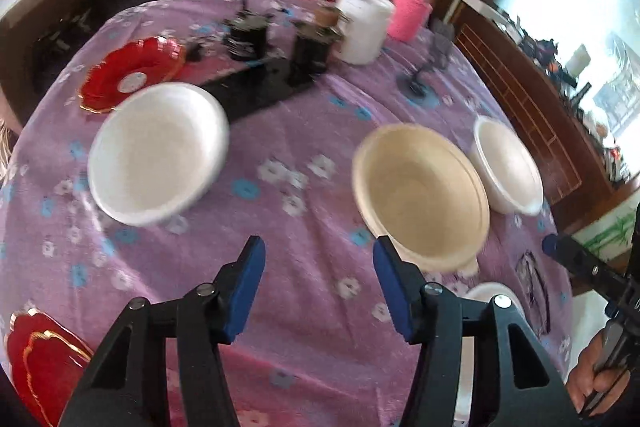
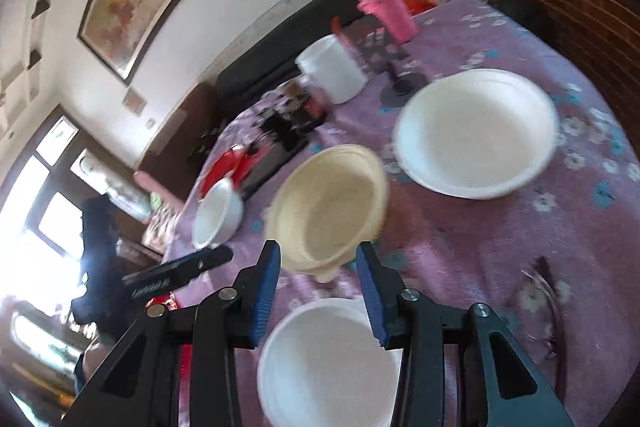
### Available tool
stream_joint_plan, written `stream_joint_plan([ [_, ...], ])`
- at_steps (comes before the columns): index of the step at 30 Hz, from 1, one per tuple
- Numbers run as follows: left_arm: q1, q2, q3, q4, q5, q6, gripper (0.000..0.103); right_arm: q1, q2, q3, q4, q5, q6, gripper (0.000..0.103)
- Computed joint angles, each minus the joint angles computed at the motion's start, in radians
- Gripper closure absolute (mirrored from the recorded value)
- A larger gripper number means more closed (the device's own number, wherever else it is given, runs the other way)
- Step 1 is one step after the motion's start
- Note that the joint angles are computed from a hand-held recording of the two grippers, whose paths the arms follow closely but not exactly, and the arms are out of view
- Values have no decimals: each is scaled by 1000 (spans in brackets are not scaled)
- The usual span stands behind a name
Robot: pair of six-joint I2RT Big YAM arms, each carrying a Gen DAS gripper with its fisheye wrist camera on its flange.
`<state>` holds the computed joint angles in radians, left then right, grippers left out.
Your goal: Organize plates and bowls
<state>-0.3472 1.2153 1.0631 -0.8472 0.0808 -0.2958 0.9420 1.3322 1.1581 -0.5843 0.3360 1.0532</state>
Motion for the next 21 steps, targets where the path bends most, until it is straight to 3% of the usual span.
stream_joint_plan([
  [7,216,21,48,-48,-13,63,47,-19,193,255,-93,-98,-142,60],
  [11,312,66,60,-65,17,82,47,-32,337,423,-151,-161,-180,72],
  [13,349,86,63,-54,23,92,47,-48,402,494,-158,-222,-185,74],
  [19,407,196,124,-48,76,110,48,-86,591,709,-239,-287,-182,74],
  [21,423,232,147,-60,111,121,53,-102,649,771,-253,-319,-176,73],
])
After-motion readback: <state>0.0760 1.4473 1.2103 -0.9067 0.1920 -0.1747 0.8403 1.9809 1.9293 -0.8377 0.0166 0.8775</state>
